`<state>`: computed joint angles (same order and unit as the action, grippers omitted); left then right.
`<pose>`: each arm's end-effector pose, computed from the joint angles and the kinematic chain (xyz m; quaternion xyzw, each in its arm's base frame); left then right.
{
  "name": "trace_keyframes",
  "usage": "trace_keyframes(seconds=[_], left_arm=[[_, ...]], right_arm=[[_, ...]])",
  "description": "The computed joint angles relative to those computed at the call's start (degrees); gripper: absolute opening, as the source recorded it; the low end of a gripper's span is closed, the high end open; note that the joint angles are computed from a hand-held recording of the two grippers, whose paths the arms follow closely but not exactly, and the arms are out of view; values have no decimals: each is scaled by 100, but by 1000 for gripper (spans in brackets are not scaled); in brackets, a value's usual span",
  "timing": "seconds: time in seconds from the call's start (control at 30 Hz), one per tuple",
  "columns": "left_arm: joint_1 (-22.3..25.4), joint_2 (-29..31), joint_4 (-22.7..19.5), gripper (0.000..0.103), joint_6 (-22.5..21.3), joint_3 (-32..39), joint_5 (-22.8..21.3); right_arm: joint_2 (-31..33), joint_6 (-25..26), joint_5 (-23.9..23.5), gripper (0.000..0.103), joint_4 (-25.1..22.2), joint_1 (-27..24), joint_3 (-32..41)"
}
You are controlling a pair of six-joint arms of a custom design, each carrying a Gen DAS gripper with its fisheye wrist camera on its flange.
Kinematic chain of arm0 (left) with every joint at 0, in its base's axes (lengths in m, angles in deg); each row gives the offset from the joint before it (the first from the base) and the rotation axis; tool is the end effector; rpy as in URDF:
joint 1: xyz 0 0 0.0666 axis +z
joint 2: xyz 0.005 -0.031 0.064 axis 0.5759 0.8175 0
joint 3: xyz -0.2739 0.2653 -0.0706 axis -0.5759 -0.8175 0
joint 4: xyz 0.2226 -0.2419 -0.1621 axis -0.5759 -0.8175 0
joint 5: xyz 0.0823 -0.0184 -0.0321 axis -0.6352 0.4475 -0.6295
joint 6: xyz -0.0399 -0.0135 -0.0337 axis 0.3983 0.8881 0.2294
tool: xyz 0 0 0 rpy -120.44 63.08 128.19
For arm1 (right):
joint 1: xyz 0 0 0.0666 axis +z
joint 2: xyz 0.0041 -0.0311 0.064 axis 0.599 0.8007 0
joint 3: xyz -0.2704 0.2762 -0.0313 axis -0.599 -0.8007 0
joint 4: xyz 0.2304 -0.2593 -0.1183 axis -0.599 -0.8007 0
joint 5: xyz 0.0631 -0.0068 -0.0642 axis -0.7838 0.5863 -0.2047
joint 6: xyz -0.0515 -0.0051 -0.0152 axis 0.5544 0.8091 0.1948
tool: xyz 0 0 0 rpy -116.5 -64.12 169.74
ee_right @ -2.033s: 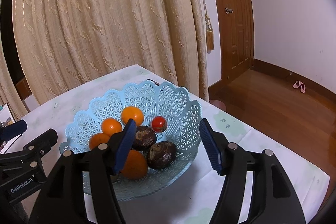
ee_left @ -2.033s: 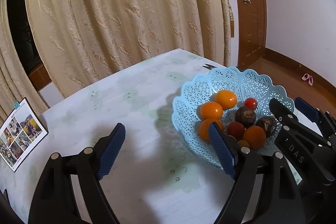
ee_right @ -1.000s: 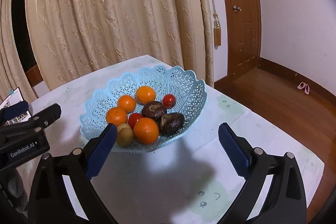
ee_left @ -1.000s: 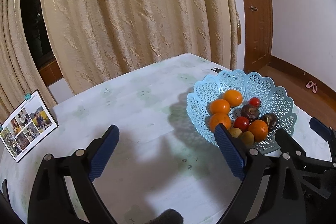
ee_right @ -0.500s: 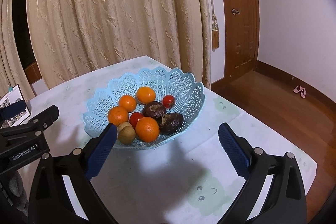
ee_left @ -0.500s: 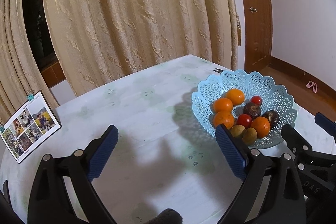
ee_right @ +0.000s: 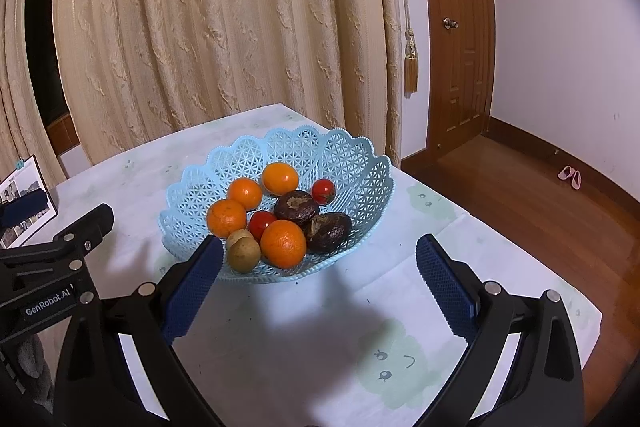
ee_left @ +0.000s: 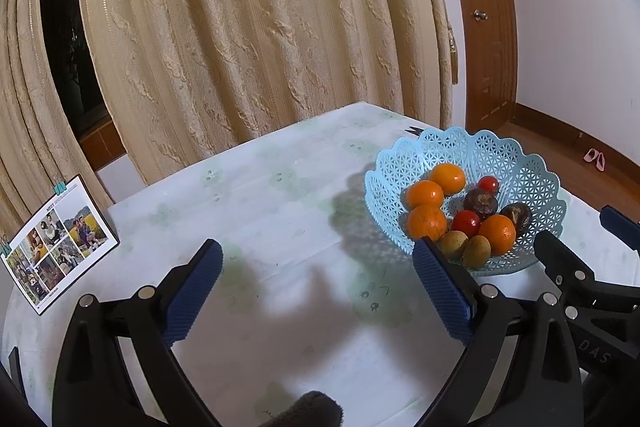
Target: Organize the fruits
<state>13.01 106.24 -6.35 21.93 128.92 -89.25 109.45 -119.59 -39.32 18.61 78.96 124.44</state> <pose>0.4734 -0.1824 0.4247 0.1347 0.8687 0.0529 0.4738 0.4237 0.3525 0.4033 0.1208 0.8703 0.0099 0.4774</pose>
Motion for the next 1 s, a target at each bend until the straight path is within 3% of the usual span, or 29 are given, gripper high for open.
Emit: trace_keyframes(seconds=[1.0], left_arm=[[-73,58,-30,98,-72,-8,-169]], right_arm=[[75,45,5,98,-81,-29,34]])
